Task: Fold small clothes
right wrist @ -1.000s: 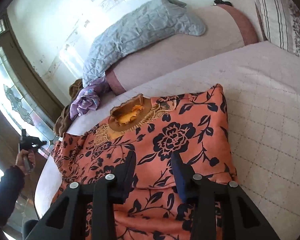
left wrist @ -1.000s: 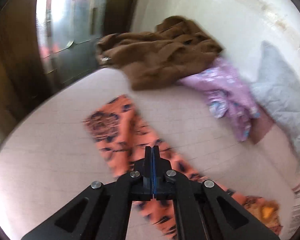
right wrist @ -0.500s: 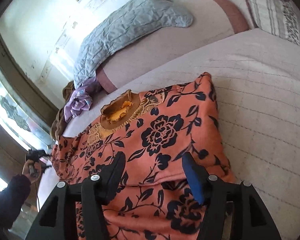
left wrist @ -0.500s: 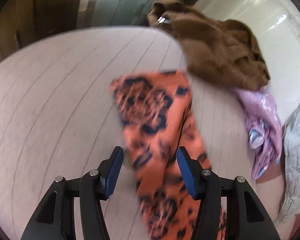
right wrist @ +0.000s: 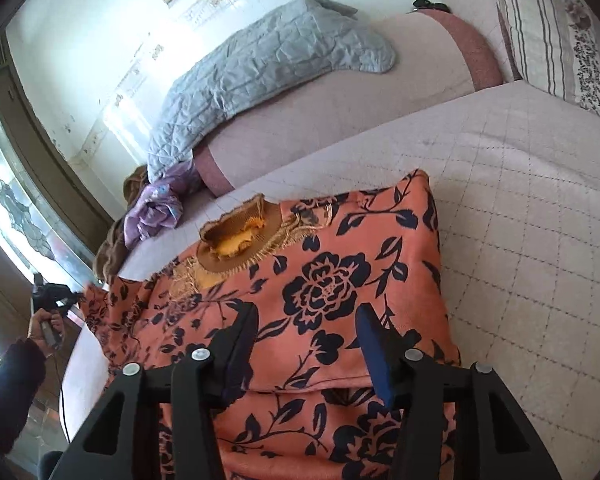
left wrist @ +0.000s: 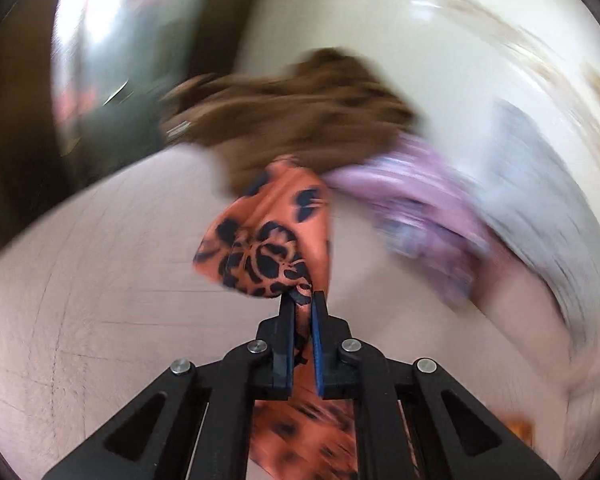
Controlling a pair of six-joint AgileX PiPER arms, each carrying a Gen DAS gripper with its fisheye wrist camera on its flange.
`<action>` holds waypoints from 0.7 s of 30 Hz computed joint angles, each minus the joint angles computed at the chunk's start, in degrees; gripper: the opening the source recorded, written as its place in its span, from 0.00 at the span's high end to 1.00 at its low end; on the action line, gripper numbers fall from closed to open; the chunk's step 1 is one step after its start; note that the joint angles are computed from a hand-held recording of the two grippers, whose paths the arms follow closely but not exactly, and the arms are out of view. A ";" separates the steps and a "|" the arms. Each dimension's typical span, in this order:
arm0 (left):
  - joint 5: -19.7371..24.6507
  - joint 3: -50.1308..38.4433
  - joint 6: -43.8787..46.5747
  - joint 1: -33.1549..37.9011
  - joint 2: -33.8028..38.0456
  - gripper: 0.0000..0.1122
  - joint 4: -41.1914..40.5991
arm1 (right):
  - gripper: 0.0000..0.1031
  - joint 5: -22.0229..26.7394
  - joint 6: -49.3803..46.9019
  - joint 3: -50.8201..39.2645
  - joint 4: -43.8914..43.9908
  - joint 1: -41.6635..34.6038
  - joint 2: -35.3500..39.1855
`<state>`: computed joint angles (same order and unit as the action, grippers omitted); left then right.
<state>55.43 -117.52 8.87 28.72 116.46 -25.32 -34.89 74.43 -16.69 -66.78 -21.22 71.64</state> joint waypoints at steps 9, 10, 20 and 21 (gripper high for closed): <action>-1.05 22.16 3.77 -28.46 -24.11 0.94 2.41 | 0.48 -7.57 12.94 0.46 -13.64 -11.27 -7.84; -2.39 24.03 2.08 -32.46 -25.01 0.94 3.99 | 0.48 -8.48 13.86 0.58 -14.75 -12.80 -8.41; -1.38 28.62 -2.16 -49.47 -27.28 0.57 2.43 | 0.36 -21.47 23.18 -2.42 -25.39 -25.88 -4.73; -3.06 30.53 -2.09 -48.52 -28.77 0.52 3.04 | 0.32 -22.11 23.58 -2.57 -25.39 -25.90 -4.05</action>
